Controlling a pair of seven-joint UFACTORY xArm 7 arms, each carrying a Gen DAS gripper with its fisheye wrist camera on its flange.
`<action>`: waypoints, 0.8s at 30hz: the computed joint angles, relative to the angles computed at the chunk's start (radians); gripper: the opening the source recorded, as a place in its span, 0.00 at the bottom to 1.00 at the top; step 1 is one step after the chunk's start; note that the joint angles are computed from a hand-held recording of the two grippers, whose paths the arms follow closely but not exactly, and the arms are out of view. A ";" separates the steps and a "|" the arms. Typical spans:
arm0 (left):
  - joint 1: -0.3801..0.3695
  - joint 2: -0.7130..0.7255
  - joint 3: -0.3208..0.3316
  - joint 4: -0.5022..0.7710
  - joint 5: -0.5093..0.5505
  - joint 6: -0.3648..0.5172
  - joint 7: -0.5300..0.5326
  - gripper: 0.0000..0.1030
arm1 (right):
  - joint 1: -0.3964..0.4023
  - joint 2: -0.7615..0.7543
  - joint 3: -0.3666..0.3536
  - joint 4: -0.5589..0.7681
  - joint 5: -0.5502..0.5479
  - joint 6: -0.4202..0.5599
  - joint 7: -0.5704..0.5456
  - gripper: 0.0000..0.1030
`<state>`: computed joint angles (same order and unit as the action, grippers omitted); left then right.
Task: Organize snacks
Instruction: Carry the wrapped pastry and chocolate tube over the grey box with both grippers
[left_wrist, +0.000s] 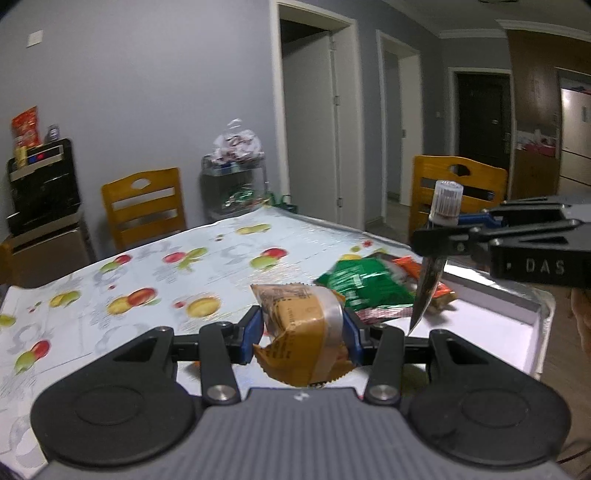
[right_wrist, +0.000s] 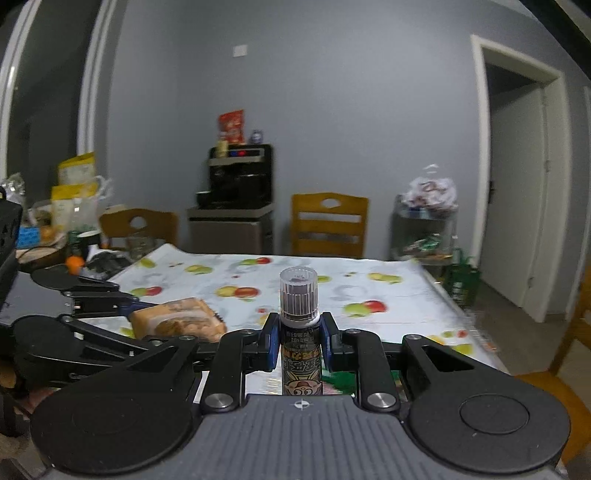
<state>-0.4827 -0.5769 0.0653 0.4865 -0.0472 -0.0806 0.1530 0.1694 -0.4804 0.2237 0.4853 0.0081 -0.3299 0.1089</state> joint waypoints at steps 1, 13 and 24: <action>-0.014 0.009 0.001 0.008 0.000 -0.002 0.001 0.42 | -0.013 -0.015 0.003 -0.011 0.005 0.003 0.000 0.23; -0.217 0.120 0.076 0.089 -0.016 -0.022 0.055 0.42 | -0.071 -0.150 -0.072 -0.142 0.001 0.058 0.011 0.23; -0.567 0.243 0.293 0.149 -0.047 -0.043 0.153 0.42 | -0.016 -0.207 -0.209 -0.208 -0.023 0.134 -0.006 0.23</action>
